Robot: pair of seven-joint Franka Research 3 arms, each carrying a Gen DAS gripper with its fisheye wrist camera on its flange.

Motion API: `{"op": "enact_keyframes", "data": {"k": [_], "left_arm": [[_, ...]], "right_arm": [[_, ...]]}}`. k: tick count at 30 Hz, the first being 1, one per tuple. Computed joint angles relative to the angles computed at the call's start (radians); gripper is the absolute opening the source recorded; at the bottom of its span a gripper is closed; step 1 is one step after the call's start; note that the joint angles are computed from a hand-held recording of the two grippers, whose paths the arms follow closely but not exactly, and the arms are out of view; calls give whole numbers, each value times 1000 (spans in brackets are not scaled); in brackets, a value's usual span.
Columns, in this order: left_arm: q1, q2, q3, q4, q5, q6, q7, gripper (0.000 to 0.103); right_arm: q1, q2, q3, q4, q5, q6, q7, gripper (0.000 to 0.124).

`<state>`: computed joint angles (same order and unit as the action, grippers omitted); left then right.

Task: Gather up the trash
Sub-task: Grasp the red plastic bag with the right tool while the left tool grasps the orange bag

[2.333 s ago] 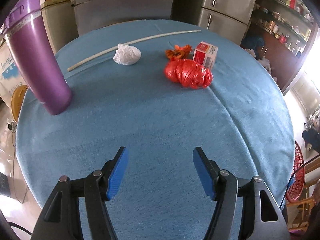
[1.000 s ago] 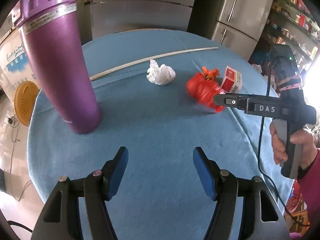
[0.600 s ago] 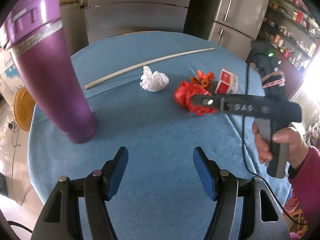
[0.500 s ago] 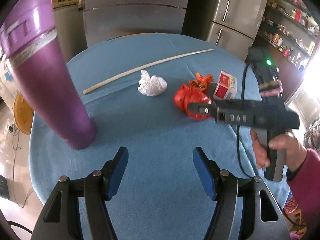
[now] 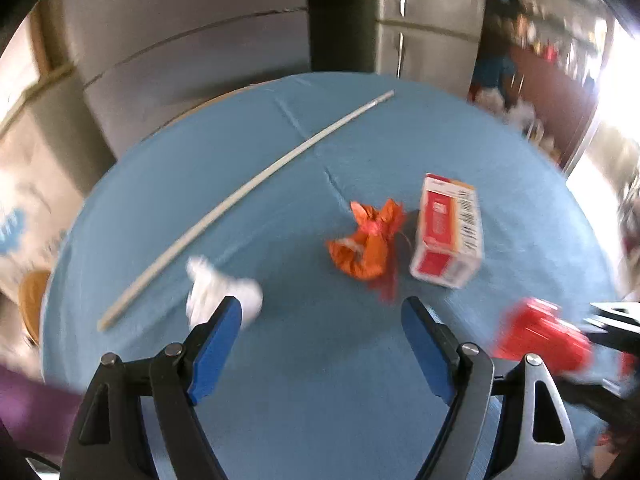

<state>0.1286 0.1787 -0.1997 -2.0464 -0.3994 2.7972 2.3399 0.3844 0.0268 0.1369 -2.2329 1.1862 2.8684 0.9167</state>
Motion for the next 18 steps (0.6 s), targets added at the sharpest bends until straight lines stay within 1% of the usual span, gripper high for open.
{"op": "enact_keyframes", "data": {"k": [2, 6, 8, 10, 12, 15, 16, 17, 18], "left_arm": [[-29, 47, 16, 51, 99, -10, -39, 82], [-68, 145, 35, 182, 274, -83, -135, 82], [-83, 179, 42, 223, 351, -92, -179, 82], [-74, 213, 22, 272, 370, -127, -182, 82], [-66, 239, 3, 310, 377, -160, -173, 82], [-50, 273, -25, 357, 358, -224, -153, 82], [-51, 279, -29, 361, 352, -228, -153, 78], [-51, 283, -31, 363, 348, -227, -154, 67], [-31, 283, -49, 361, 312, -232, -138, 62]], "right_arm": [[0, -53, -3, -56, 71, 9, -23, 46], [18, -133, -25, -144, 213, 18, -81, 46], [25, -156, -35, -168, 265, 18, -104, 46], [31, -171, -38, -186, 324, 30, -134, 46], [31, -179, -45, -197, 379, 17, -159, 46], [30, -191, -38, -207, 411, 27, -168, 46], [30, -192, -37, -208, 416, 25, -167, 46], [31, -194, -34, -208, 421, 30, -168, 46], [33, -194, -29, -207, 421, 43, -166, 46]]}}
